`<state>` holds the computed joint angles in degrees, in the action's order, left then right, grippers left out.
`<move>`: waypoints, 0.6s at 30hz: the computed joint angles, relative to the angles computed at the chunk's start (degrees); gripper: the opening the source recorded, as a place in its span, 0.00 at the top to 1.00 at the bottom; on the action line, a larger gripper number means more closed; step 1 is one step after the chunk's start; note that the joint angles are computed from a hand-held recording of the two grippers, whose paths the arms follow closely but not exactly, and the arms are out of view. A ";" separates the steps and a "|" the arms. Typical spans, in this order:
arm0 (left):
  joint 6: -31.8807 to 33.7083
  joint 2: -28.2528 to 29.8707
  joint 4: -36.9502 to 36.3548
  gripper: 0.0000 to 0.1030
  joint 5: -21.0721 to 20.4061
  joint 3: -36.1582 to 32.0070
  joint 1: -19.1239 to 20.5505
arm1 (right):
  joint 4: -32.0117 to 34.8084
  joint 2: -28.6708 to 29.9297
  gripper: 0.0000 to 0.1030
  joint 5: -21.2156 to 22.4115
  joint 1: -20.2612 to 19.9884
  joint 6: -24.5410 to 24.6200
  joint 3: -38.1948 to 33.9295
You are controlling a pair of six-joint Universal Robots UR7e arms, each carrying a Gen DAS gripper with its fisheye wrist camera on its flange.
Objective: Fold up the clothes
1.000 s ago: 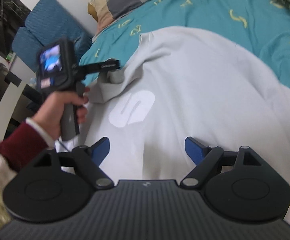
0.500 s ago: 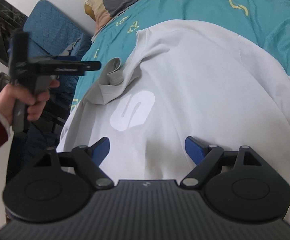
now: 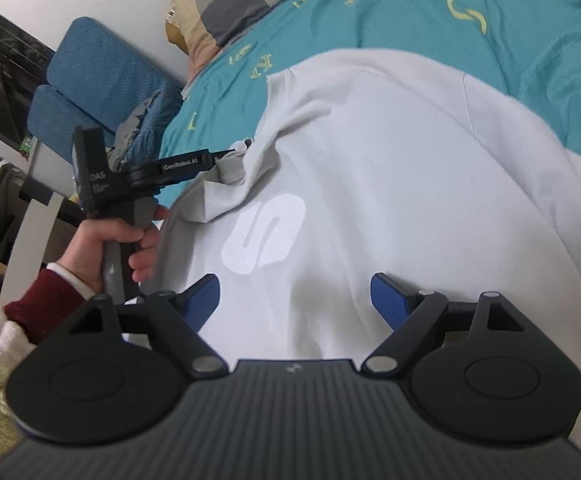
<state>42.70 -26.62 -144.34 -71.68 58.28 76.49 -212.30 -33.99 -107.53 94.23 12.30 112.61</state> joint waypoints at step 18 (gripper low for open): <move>-0.89 -2.11 -29.12 0.95 6.80 10.13 -1.53 | 0.09 -0.34 0.18 0.37 -0.13 0.41 0.11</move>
<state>41.80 -28.73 -173.46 -64.88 68.41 74.96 -212.21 -34.33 -107.16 94.10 12.70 112.72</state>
